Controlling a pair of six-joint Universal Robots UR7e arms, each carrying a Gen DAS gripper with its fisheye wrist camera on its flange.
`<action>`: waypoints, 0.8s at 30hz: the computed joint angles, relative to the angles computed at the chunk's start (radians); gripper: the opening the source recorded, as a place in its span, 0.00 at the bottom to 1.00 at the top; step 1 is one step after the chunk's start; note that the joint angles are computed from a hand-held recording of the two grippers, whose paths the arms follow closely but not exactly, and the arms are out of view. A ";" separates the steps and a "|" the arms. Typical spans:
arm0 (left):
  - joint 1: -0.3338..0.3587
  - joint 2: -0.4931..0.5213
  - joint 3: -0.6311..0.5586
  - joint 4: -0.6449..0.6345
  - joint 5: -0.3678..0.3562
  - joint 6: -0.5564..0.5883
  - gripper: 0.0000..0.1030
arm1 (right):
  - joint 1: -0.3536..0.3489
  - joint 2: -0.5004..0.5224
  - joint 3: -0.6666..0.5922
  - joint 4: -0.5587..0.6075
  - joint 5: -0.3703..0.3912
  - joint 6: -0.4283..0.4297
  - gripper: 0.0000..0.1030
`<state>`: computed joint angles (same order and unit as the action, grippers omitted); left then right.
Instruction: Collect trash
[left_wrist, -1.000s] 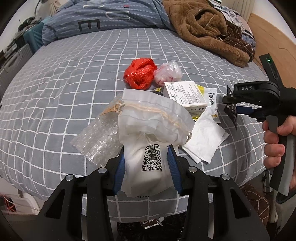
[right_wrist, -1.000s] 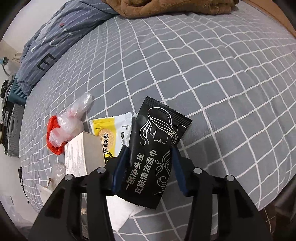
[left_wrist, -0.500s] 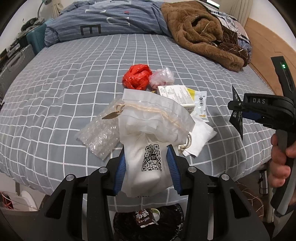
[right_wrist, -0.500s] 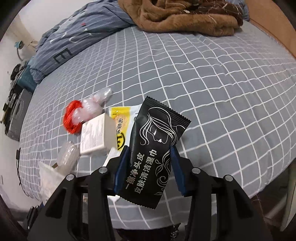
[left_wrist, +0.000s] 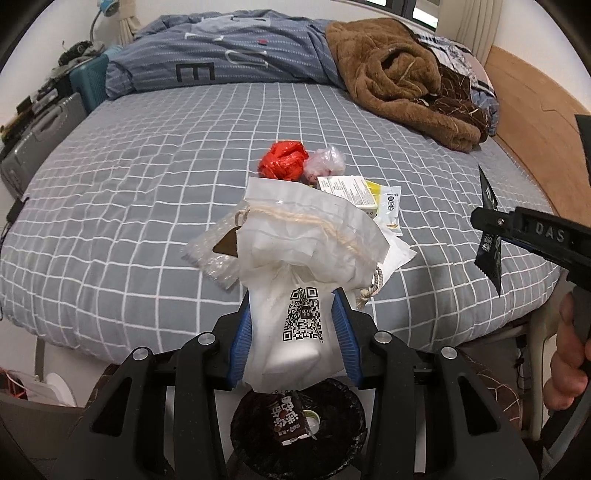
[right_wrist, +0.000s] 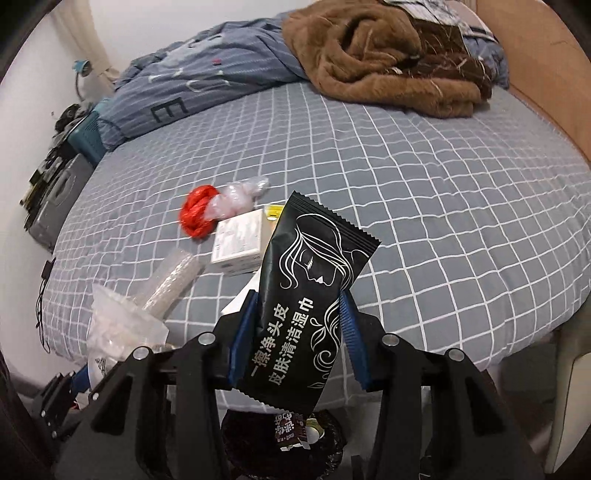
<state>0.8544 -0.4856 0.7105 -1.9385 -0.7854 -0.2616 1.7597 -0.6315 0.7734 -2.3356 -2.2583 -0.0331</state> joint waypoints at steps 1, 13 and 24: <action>-0.004 -0.012 0.018 -0.007 0.004 -0.002 0.39 | 0.004 -0.009 0.018 -0.011 0.002 -0.003 0.41; -0.040 -0.137 0.212 -0.073 0.025 -0.022 0.39 | 0.056 -0.141 0.287 -0.164 0.020 -0.046 0.41; -0.060 -0.234 0.379 -0.122 0.006 -0.051 0.39 | 0.092 -0.212 0.463 -0.249 0.020 -0.087 0.41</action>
<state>0.7942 -0.7199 1.0898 -2.0604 -0.7790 -0.3123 1.8517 -0.8433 1.2366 -2.5843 -2.2379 -0.1196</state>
